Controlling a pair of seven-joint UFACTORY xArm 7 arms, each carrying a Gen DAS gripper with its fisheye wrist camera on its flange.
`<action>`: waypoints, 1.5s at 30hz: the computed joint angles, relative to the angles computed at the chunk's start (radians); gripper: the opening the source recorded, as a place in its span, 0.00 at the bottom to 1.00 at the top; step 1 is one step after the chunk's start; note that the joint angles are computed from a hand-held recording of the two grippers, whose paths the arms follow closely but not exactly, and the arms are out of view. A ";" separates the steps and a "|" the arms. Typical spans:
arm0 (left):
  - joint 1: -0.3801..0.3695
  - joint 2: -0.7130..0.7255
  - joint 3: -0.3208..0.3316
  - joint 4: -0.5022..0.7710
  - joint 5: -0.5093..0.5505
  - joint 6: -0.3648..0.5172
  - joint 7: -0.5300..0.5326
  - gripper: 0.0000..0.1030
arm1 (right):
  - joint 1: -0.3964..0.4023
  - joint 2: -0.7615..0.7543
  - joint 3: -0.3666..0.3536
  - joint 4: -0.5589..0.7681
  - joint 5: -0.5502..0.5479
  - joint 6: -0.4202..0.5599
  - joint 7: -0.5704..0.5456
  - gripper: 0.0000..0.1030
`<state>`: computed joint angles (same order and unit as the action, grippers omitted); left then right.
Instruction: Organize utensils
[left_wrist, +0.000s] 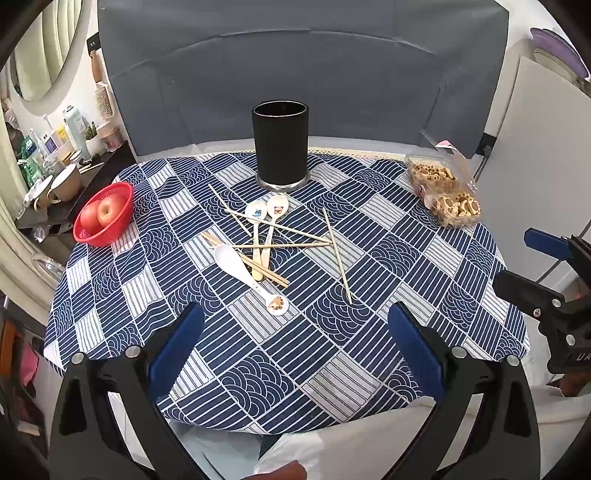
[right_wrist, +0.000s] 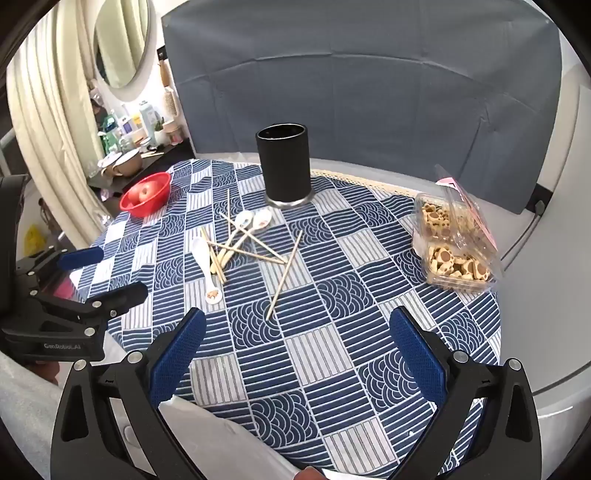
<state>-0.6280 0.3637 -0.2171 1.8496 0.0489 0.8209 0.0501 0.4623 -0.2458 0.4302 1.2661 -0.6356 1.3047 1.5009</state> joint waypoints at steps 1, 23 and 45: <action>-0.001 0.003 0.001 0.007 0.002 0.010 -0.002 0.94 | 0.000 0.000 0.000 -0.001 0.000 0.000 0.000 0.93; -0.004 -0.011 0.001 -0.018 0.015 -0.013 -0.006 0.94 | -0.001 -0.005 0.004 -0.006 -0.004 -0.001 0.002 0.93; -0.006 -0.015 0.001 -0.018 0.019 -0.008 -0.017 0.94 | 0.003 -0.002 0.005 -0.005 -0.007 0.001 0.000 0.93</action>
